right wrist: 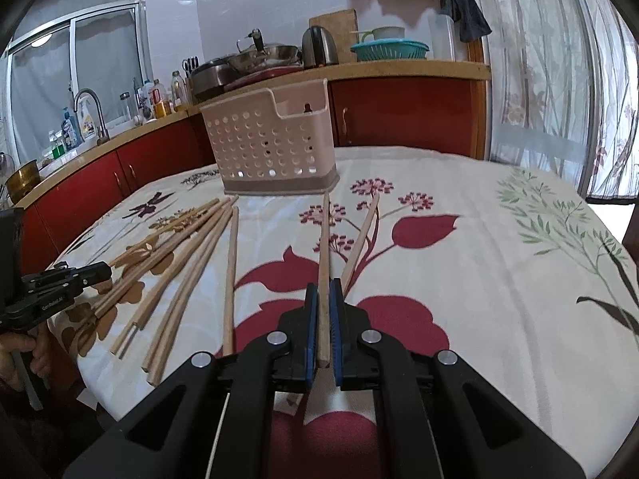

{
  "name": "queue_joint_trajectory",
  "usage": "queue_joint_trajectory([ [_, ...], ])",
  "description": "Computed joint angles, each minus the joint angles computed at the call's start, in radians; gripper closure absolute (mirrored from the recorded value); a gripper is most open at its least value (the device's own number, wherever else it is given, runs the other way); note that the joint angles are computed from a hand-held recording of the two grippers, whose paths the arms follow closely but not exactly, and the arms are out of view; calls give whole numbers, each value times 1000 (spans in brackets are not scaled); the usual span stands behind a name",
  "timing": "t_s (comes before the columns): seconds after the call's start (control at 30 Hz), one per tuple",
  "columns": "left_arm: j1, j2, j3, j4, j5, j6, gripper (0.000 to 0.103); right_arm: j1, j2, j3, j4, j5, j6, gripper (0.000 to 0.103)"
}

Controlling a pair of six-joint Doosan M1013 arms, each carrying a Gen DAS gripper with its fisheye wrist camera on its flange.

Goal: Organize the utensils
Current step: 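Close the right gripper on the chopstick while the left gripper grasps another chopstick, then lift both held chopsticks upright and carry them toward the beige holder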

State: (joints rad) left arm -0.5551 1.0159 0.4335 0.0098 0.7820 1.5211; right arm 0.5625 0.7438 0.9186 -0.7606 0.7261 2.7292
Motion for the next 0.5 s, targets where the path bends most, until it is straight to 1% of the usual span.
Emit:
queue_joint_trajectory([
  [0.27, -5, -52, 56, 45, -76, -33, 97, 13, -9, -17, -80, 17, 34, 96],
  [0.33, -6, -71, 81, 59, -107, -48, 97, 17, -11, -21, -102, 20, 43, 96],
  [0.5, -6, -104, 113, 62, -148, -56, 97, 28, -21, -30, -169, 14, 74, 96],
])
